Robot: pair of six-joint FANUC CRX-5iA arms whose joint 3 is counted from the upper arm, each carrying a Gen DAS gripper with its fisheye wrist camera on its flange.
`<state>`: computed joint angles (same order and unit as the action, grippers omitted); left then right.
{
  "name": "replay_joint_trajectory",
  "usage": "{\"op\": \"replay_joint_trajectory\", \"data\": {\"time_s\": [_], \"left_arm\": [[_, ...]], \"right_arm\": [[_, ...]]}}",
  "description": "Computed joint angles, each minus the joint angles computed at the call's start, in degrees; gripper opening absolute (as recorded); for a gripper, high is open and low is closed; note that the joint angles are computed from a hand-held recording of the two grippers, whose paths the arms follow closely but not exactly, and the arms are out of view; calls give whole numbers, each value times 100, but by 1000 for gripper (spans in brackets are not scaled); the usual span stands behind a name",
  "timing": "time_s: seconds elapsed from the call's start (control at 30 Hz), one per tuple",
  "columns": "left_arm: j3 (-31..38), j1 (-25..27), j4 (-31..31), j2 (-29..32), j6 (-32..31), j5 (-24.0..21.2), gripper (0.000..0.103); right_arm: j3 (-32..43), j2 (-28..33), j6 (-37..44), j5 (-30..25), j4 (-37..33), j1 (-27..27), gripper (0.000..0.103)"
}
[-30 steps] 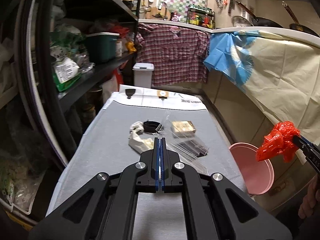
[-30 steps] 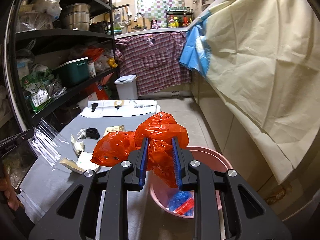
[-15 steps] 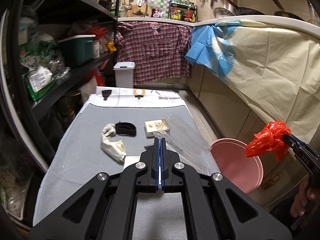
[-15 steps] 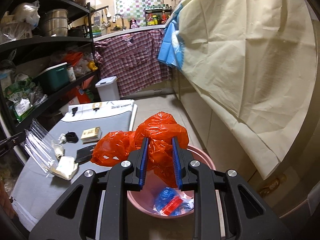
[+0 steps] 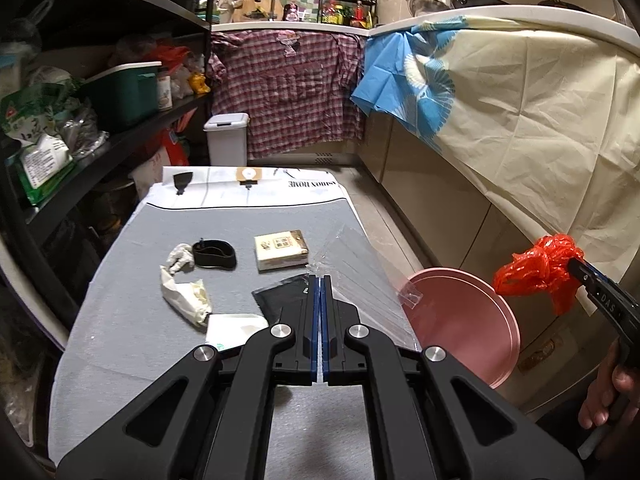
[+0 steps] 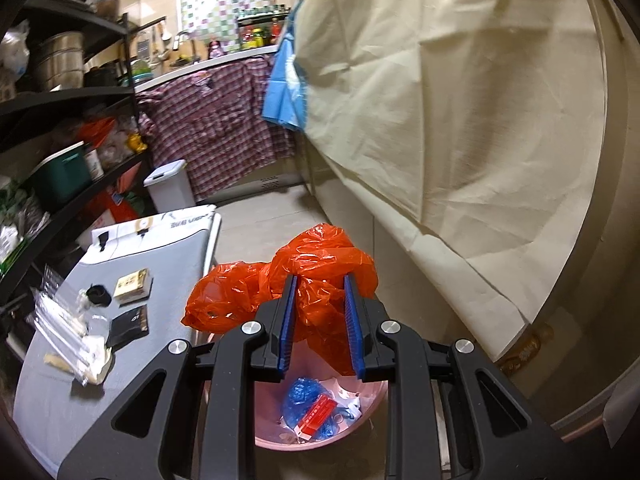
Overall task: Collect trash
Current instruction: 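Carry the wrap and red bag over the pink bin and open both tools, then move both tools back to the table toward the black pouch and white paper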
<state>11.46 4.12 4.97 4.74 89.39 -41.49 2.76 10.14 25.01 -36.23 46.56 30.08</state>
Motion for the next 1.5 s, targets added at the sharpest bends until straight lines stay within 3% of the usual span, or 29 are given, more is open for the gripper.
{"op": "replay_joint_trajectory", "data": {"time_s": [0.37,1.23,1.37,1.5], "left_arm": [[286,-280,228,463,-301,8,1],[1270,-699,893,1891,-994,-417,1],[1423,-669,1329,2123,-1357,-756,2],[1392,-637,1461,2161,-1428,-796,20]], "right_arm": [[313,247,-23,-217,-165,-103,24],[1566,1247,1137,-740,-1213,-283,25],[1851,1420,1464,-941,-1475,-272,36],[1855,1459,1417,-936,-1404,-265,46]]}}
